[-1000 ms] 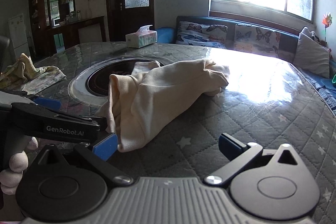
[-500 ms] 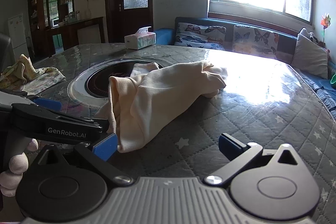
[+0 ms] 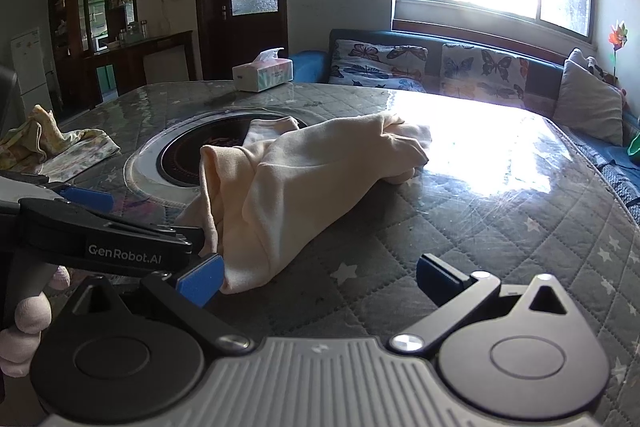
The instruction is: Fold clothes
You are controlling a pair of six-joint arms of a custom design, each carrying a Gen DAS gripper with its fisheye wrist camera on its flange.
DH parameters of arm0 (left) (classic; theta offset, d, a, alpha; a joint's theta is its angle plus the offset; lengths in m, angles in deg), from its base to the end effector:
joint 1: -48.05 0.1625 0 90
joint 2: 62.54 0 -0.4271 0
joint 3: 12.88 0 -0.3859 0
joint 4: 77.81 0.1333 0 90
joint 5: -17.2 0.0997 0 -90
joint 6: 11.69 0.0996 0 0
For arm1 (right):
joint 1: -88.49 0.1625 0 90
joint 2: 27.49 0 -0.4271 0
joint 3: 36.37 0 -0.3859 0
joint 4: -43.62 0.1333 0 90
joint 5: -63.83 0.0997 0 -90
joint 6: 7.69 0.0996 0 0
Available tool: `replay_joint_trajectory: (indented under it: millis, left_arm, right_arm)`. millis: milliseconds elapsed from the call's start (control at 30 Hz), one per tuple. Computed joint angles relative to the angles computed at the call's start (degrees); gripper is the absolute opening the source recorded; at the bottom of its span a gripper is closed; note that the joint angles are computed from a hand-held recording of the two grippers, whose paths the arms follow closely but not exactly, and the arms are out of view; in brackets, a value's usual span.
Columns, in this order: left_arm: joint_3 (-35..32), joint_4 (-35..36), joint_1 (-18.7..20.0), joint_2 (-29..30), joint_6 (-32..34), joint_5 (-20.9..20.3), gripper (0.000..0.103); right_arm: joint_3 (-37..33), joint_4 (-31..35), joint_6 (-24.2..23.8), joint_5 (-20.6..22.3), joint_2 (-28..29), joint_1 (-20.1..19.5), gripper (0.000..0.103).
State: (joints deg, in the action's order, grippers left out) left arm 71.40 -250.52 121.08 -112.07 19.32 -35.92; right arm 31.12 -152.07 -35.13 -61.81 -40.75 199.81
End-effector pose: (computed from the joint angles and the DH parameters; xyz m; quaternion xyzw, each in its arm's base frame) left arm -0.0255 -0.7452 0.2881 0.2350 0.8442 -0.3473 0.3340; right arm 0.3489 -0.6869 -0.0251 0.2330 -0.8360 0.3980 0.2974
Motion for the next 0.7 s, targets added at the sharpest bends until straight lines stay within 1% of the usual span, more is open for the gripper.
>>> replay_joint_trajectory:
  millis: [700]
  left_arm:
    - [-3.3,2.8,0.0,1.4,-0.2,-0.1,0.103]
  right_arm:
    - [-2.7,3.0,0.2,0.1,0.4,-0.2,0.103]
